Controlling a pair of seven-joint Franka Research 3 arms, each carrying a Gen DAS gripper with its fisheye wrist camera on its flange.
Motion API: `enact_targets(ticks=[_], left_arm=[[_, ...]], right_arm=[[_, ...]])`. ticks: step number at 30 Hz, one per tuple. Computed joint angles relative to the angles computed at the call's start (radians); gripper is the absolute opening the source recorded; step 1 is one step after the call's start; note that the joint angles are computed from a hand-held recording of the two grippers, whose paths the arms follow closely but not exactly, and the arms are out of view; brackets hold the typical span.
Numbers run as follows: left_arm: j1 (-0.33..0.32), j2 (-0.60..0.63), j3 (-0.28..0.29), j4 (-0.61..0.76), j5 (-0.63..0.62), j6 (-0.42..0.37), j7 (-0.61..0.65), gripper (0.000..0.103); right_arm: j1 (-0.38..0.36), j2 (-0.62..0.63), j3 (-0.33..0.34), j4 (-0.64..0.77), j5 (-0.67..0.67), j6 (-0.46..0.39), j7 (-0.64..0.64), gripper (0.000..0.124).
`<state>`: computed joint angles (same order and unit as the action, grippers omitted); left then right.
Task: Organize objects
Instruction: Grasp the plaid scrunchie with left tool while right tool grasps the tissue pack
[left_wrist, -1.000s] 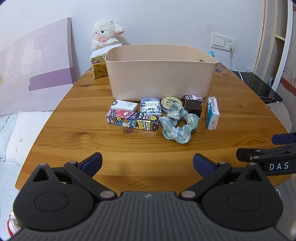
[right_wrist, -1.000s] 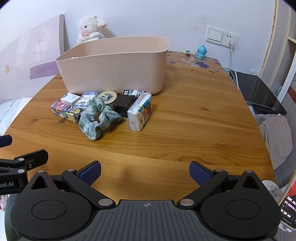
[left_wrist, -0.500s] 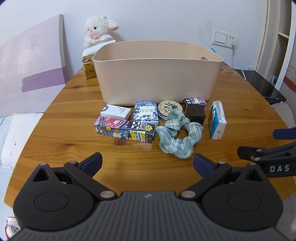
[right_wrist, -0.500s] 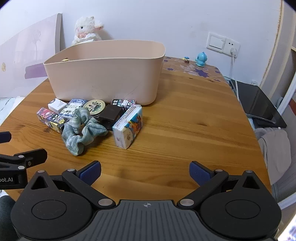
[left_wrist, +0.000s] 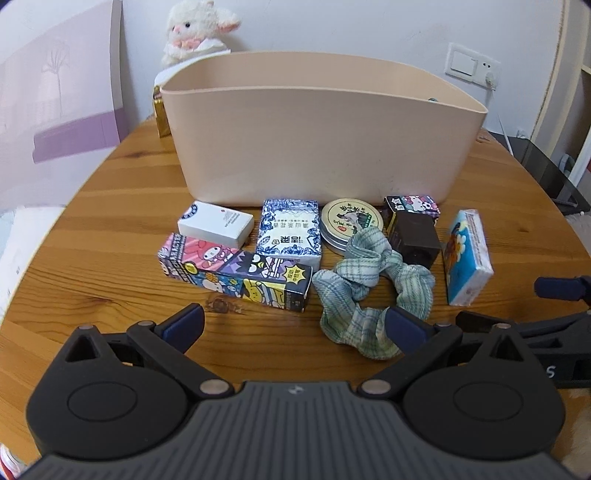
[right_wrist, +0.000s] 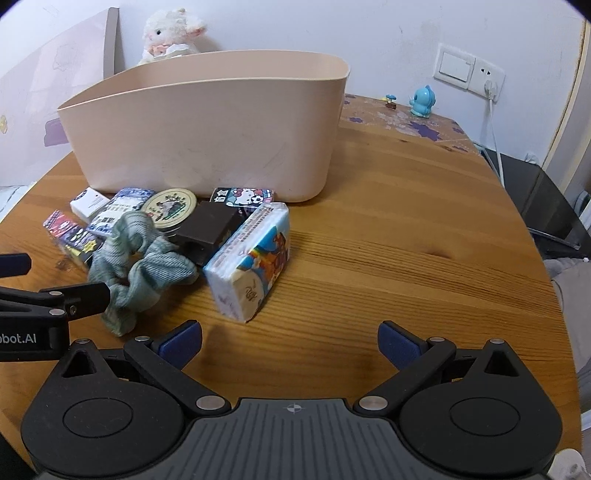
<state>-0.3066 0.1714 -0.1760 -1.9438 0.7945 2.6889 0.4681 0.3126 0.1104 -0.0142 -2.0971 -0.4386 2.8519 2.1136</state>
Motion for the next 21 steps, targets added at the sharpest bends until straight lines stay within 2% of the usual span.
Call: enact_targets(ticks=[3,10,12,16,17,19,20,21], left_arm=[[0.016,0.014,-0.006,0.003,-0.069,0.027,0.028,0.103],[0.031,0.031,-0.009,0.011,-0.213,0.031,0.080,0.102],[0.015,0.024,0.006,0.002,-0.166,0.029,0.056,0.094],[0.002,0.034,0.008,0.018,-0.120,0.023,0.048,0.081],[0.001,0.034,0.009,0.017,-0.114,0.031,0.043,0.073],[0.003,0.027,0.011,0.005,-0.109,0.051,0.037,0.058],[0.006,0.023,0.010,-0.003,-0.111,0.063,0.039,0.046],[0.011,0.019,0.007,-0.010,-0.121,0.073,0.048,0.035]], right_arm=[[0.002,0.026,-0.002,0.020,0.007,0.006,-0.018,0.100],[0.024,0.076,-0.029,0.066,0.032,0.034,-0.022,0.096],[0.040,0.078,-0.046,0.067,0.017,0.042,0.000,0.093],[0.056,0.070,-0.066,0.055,-0.013,0.064,0.031,0.077],[0.058,0.066,-0.071,0.050,-0.024,0.069,0.042,0.074],[0.062,0.057,-0.080,0.036,-0.044,0.085,0.072,0.058],[0.061,0.056,-0.084,0.033,-0.057,0.093,0.084,0.054],[0.065,0.053,-0.092,0.028,-0.081,0.100,0.109,0.045]])
